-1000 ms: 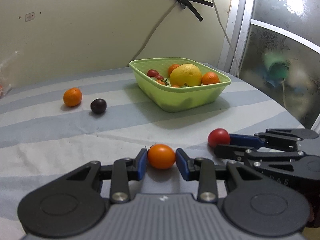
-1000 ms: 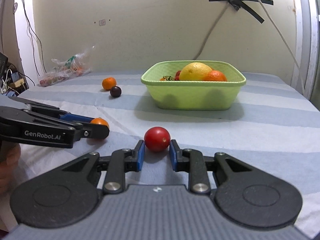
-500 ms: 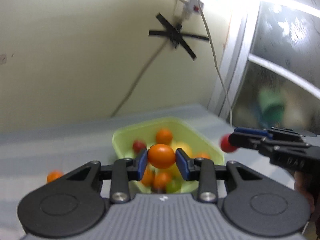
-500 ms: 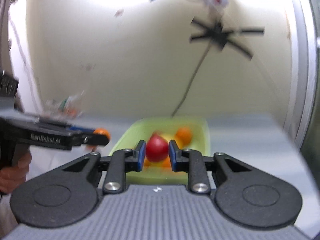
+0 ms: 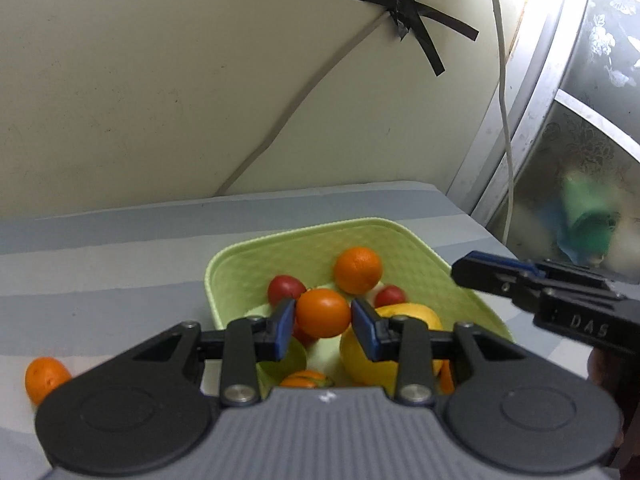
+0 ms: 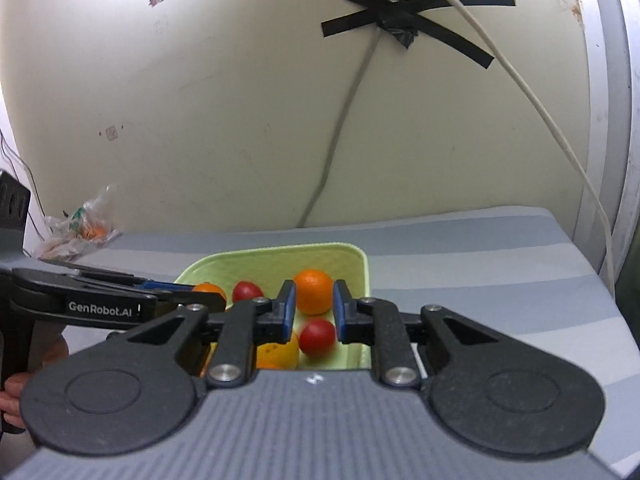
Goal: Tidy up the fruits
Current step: 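Carry both tomatoes into the basket and open both grippers, then grasp a tangerine with the left gripper while the right gripper grasps a dark purple tomato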
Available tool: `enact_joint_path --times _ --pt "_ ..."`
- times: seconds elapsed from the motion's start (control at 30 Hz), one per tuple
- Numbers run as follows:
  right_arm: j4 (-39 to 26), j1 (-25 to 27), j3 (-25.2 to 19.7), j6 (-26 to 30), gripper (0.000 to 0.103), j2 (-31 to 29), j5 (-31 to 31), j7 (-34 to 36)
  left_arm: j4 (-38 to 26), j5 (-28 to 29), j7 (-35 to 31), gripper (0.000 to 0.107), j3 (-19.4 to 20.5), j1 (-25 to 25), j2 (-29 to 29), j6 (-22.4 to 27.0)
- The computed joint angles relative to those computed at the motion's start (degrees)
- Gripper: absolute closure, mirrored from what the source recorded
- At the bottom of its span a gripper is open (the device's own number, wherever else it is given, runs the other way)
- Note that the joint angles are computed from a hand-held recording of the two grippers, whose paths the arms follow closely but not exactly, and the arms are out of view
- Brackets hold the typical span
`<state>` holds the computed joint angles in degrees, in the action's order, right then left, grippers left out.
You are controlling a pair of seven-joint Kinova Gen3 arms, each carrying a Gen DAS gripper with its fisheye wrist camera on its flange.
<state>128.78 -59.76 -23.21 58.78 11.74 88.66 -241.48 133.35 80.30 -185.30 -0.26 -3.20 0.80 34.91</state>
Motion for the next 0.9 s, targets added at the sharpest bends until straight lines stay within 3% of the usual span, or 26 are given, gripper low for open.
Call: enact_joint_path --times 0.13,0.2,0.3,0.43,0.57,0.7,0.77,0.9 --pt "0.24 -0.57 -0.13 1.34 0.078 0.08 -0.15 -3.35 0.30 1.53 -0.81 0.073 0.30 0.42 0.14 -1.15" --pt "-0.03 -0.90 -0.38 1.55 0.078 0.07 -0.77 -3.48 -0.51 -1.33 3.13 0.057 0.03 0.94 -0.36 -2.02" --pt "-0.81 -2.08 -0.73 2.90 0.078 -0.29 -1.89 -2.16 -1.57 -3.67 6.44 0.054 -1.64 -1.43 -0.99 2.72" --pt "-2.62 -4.12 -1.36 5.80 0.078 -1.03 -3.07 0.47 -0.67 -4.67 5.32 0.054 -4.81 -6.53 -4.61 9.38" --pt "-5.08 -6.73 -2.30 8.80 0.078 -1.39 -2.75 3.80 1.96 -6.41 -1.13 0.054 -14.36 -11.46 -8.60 18.70" --pt "-8.35 -8.48 -2.60 8.43 0.078 -0.30 -0.37 7.53 2.53 -10.03 -6.59 0.054 -23.90 -18.65 -7.50 27.17" --pt "-10.17 -8.67 -2.24 6.17 0.078 1.06 1.89 8.87 2.60 -11.51 -8.27 0.054 -25.35 -23.34 -5.98 27.33" --pt "-15.69 -7.60 -0.58 -2.04 0.077 6.12 5.00 12.82 3.49 -11.74 -10.87 0.057 -20.44 -30.32 -3.27 20.04"
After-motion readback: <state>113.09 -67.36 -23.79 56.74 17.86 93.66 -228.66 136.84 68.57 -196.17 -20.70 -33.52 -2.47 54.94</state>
